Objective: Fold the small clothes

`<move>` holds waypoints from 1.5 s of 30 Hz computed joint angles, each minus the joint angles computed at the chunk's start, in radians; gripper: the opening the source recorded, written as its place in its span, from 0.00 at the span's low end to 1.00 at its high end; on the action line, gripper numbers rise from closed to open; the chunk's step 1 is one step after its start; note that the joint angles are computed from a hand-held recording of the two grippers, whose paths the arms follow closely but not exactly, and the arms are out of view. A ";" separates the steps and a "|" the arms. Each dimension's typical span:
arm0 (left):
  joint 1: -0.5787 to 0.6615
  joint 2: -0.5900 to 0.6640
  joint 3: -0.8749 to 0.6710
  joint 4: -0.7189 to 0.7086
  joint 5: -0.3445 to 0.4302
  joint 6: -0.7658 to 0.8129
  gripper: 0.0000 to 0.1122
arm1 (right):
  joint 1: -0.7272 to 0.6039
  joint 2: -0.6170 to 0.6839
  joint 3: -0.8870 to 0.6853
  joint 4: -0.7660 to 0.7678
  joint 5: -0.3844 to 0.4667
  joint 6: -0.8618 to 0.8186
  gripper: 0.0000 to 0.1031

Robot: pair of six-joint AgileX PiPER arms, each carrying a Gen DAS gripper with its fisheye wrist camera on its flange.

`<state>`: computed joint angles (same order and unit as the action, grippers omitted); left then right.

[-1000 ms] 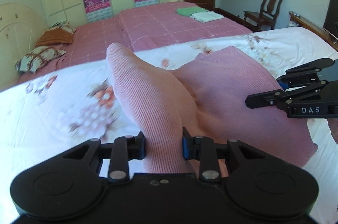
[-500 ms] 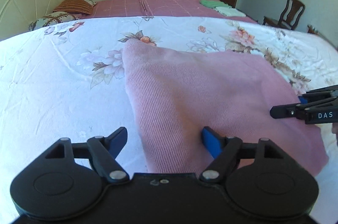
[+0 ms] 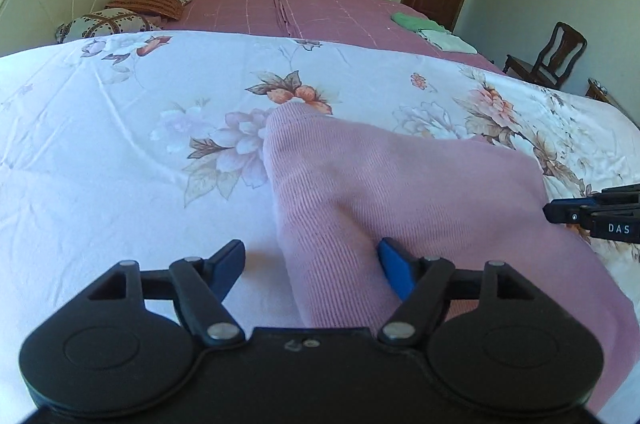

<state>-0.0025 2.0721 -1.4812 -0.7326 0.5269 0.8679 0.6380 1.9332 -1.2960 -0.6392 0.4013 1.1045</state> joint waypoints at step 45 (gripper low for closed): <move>0.137 -1.392 1.091 0.123 0.029 -0.072 0.86 | 0.942 -0.457 0.346 -0.269 0.784 0.847 0.63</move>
